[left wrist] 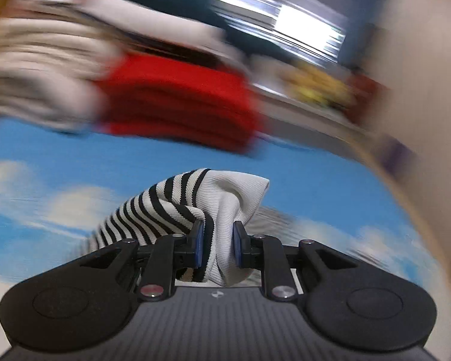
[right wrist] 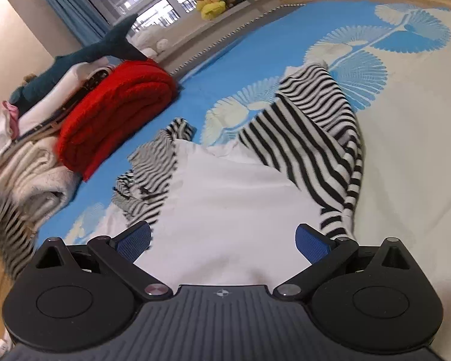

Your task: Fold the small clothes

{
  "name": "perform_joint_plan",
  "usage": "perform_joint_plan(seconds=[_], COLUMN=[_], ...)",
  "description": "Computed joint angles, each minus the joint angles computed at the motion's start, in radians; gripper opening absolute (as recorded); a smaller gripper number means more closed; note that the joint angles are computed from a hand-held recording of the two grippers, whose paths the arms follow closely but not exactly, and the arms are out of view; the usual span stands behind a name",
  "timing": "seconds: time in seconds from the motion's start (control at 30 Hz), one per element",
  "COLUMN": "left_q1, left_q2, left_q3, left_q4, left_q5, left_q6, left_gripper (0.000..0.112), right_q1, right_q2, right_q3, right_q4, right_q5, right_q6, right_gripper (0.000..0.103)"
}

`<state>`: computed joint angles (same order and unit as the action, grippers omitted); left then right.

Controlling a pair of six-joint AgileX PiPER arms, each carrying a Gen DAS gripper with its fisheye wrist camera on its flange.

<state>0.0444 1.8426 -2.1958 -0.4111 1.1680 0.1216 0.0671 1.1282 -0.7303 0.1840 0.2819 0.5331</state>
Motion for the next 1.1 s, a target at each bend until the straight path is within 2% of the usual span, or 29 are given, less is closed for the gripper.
perform_joint_plan(seconds=[0.03, 0.07, 0.1, 0.17, 0.2, 0.33, 0.47, 0.53, 0.67, 0.7, 0.8, 0.87, 0.93, 1.03, 1.1], left_q1=[-0.053, -0.102, -0.149, -0.203, -0.198, -0.056, 0.065, 0.117, 0.234, 0.270, 0.341, 0.362, 0.359, 0.373, 0.373], left_q2=[0.014, 0.032, 0.037, -0.018, -0.036, -0.144, -0.285, -0.333, -0.354, -0.330, -0.242, -0.219, -0.199, -0.169, -0.172], left_q3=[-0.006, -0.009, 0.014, 0.156, 0.206, 0.424, 0.694, 0.822, 0.993, 0.993, 0.900, 0.878, 0.865, 0.837, 0.838], left_q4=[-0.026, -0.035, -0.003, 0.104, 0.115, 0.104, 0.280, 0.356, 0.298, 0.252, 0.115, 0.076, 0.105, 0.085, 0.095], left_q5=[0.028, 0.046, 0.040, -0.062, -0.078, -0.125, -0.246, -0.327, -0.455, -0.442, -0.309, -0.294, -0.296, -0.265, -0.272], left_q6=[-0.001, -0.010, -0.029, -0.069, -0.055, -0.025, -0.086, -0.108, -0.032, 0.000, 0.095, 0.138, 0.111, 0.101, 0.083], left_gripper=[0.037, 0.074, 0.103, 0.103, 0.103, 0.103, 0.103, 0.103, 0.103, 0.103, 0.103, 0.103, 0.103, 0.103, 0.103], right_q1=[0.003, 0.003, 0.002, -0.028, -0.054, -0.185, -0.236, -0.235, -0.190, -0.188, -0.189, -0.205, -0.251, -0.348, -0.423], right_q2=[-0.007, -0.014, -0.021, -0.037, -0.047, -0.080, -0.060, -0.037, -0.017, -0.012, 0.012, 0.027, 0.033, 0.042, 0.085], right_q3=[-0.001, -0.002, -0.003, -0.004, -0.001, 0.022, 0.022, 0.017, 0.022, 0.025, 0.029, 0.035, 0.045, 0.047, 0.013], right_q4=[-0.012, -0.030, -0.050, 0.011, 0.077, 0.434, 0.615, 0.668, 0.591, 0.578, 0.481, 0.408, 0.421, 0.490, 0.580], right_q5=[-0.002, -0.002, 0.000, 0.015, 0.022, 0.067, 0.105, 0.117, 0.061, 0.054, 0.046, 0.038, 0.036, 0.042, 0.081], right_q6=[0.004, 0.008, 0.014, -0.065, -0.129, -0.449, -0.601, -0.650, -0.581, -0.576, -0.488, -0.408, -0.411, -0.475, -0.573], right_gripper=[0.102, 0.102, 0.102, 0.102, 0.102, 0.102, 0.102, 0.102, 0.102, 0.102, 0.102, 0.102, 0.102, 0.102, 0.102])
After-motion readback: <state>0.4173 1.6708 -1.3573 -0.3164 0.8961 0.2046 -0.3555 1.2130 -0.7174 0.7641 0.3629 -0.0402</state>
